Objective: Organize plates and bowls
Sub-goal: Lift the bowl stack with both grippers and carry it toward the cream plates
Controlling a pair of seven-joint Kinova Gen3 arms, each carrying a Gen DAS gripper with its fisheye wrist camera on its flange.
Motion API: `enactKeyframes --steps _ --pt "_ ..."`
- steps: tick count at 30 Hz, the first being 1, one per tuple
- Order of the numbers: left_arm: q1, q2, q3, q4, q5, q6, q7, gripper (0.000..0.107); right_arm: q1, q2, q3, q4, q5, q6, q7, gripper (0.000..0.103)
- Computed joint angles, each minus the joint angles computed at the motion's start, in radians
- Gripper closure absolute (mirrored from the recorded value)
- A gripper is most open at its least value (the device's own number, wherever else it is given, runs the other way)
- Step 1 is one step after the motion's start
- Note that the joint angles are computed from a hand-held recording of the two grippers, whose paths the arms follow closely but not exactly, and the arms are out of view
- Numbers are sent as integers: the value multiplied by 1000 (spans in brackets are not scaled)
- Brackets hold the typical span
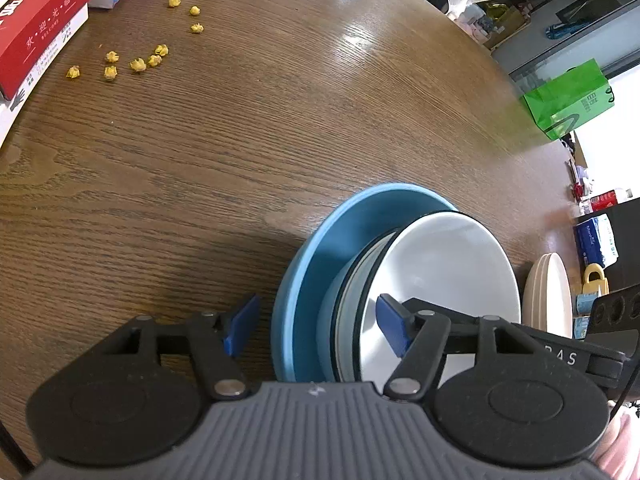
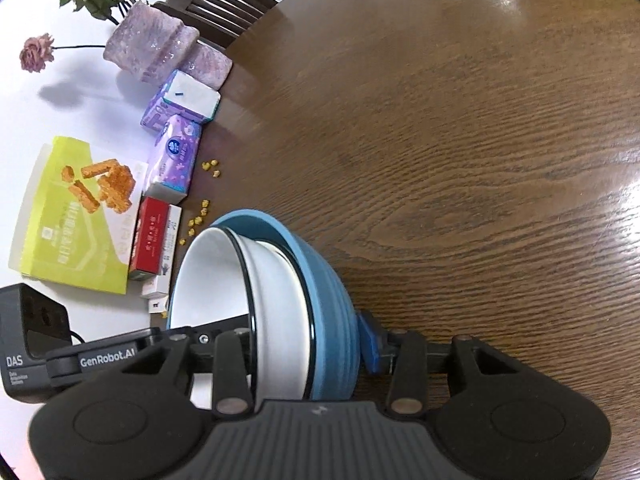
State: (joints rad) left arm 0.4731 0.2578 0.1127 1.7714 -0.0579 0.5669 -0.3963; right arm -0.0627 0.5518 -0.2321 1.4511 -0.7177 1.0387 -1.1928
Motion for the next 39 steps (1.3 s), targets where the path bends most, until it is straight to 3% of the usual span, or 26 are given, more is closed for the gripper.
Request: enactKeyframes --steps 10,15,20,39 --pt "-41 -6 19 12 52 -18 -77 41 29 6 -6 34 -53 -10 31 63" --pt "-66 -5 32 27 103 -52 -134 51 11 -3 -1 28 -32 -17 22 62" --pt "-59 -9 24 36 112 -64 -147 53 4 -7 -1 31 -28 -28 12 62" --pt "-18 -3 5 16 49 -48 -95 53 4 -26 -5 58 -30 -58 31 62"
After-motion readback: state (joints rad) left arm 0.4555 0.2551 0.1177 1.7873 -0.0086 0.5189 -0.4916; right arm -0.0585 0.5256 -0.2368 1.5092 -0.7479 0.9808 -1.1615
